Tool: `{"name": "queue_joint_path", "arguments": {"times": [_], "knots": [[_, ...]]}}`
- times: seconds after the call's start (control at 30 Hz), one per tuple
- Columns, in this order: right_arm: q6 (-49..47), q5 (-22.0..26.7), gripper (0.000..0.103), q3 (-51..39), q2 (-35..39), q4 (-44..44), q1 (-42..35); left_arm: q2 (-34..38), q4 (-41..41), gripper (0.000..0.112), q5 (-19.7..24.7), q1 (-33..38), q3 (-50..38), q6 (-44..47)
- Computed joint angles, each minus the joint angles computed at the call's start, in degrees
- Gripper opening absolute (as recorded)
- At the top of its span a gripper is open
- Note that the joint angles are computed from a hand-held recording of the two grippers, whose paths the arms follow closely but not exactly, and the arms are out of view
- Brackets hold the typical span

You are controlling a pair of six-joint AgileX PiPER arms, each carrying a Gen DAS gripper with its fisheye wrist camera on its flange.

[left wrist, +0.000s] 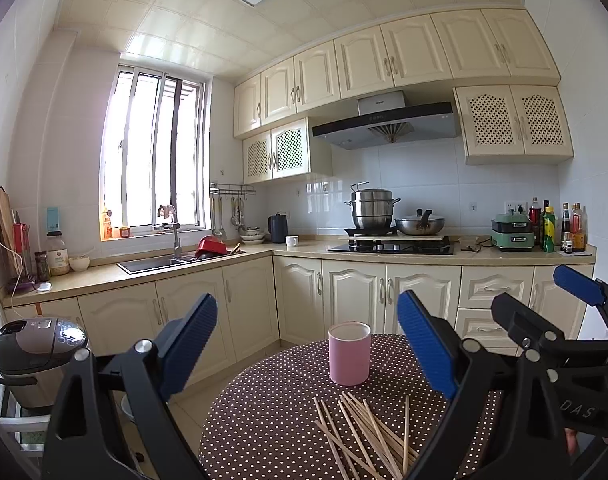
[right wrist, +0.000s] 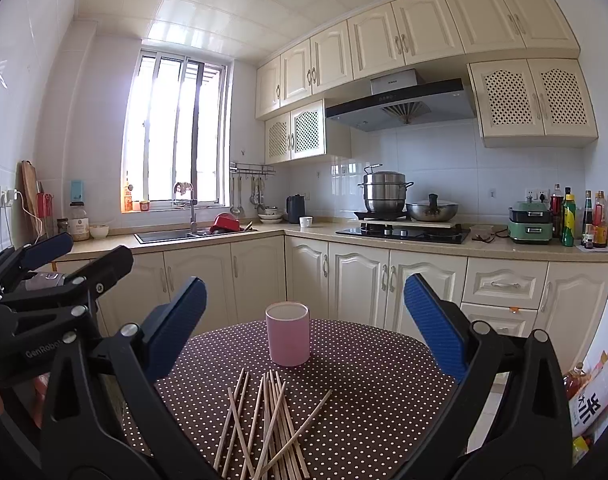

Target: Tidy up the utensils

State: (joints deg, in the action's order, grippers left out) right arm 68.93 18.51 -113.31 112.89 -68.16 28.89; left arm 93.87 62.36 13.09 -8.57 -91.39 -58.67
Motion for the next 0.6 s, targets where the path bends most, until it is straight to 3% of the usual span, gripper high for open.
{"name": "queue_joint_path", "arguments": {"times": [0.4, 0.6], "knots": [[4.82, -0.20, 0.097, 2.14, -0.51, -4.37, 0.18, -0.37, -3.09, 0.090, 0.21, 0.14, -0.16, 3.07], [3.55, -0.03, 0.097, 1.55, -0.26, -3.11, 0.17, 0.55, -0.38, 0.090, 0.20, -0.09, -0.41, 0.30]]}}
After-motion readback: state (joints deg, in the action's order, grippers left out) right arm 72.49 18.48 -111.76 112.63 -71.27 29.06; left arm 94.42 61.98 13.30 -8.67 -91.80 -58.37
